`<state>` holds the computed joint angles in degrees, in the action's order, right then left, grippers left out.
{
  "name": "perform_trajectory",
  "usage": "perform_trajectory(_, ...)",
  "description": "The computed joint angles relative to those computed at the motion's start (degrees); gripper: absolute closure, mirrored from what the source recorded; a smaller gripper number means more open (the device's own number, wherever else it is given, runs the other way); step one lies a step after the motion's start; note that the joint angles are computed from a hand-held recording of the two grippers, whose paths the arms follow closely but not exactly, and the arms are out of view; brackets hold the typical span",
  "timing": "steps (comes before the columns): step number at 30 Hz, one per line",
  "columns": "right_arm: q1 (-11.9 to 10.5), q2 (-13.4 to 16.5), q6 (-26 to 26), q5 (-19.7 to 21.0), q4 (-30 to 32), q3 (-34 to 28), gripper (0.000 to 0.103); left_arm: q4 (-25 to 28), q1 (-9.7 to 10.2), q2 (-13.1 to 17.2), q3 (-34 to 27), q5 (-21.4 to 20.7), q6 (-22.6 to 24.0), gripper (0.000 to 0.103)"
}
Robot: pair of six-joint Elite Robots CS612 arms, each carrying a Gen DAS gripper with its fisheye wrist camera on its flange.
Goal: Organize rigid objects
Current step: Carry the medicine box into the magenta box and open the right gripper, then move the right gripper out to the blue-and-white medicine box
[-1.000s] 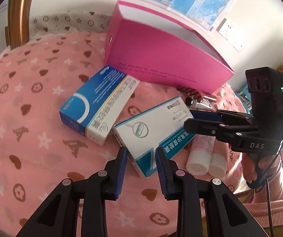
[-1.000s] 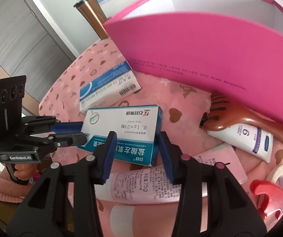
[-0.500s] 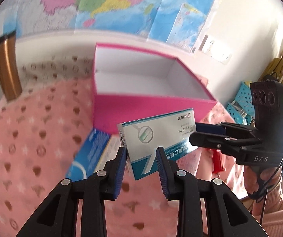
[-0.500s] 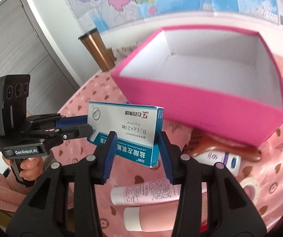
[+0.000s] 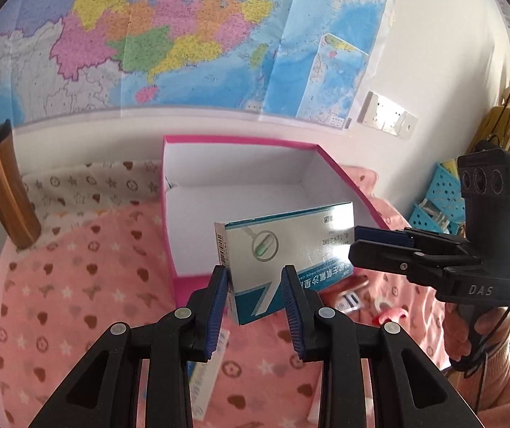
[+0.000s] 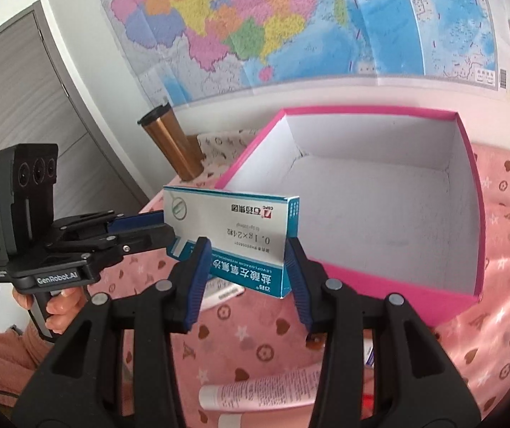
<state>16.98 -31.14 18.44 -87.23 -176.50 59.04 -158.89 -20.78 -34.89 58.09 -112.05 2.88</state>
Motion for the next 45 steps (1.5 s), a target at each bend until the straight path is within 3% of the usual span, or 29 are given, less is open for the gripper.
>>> perform_trajectory(25,-2.9,6.6,8.4,5.5,13.6,-12.5,0.057,16.4,-0.81,8.1,-16.1,6.4,-1.1,0.073)
perform_trajectory(32,-2.9,8.6,9.2,3.7,20.5,-17.2,0.057,16.9,-1.27,8.6,-17.0,9.1,-1.3,0.073)
perform_trajectory(38,-2.4,9.3,9.2,0.0,22.8,-18.8,0.057,13.0,-1.88,8.1,-15.4,14.3,-2.7,0.073)
perform_trajectory(42,-1.9,7.3,6.6,-1.2,16.0,-14.0,0.057,5.2,-1.38,6.0,-9.8,12.6,-2.7,0.07)
perform_trajectory(45,-1.1,5.2,2.1,-1.8,9.0,-9.0,0.056,-2.3,-1.18,3.7,-4.2,13.4,-2.3,0.055)
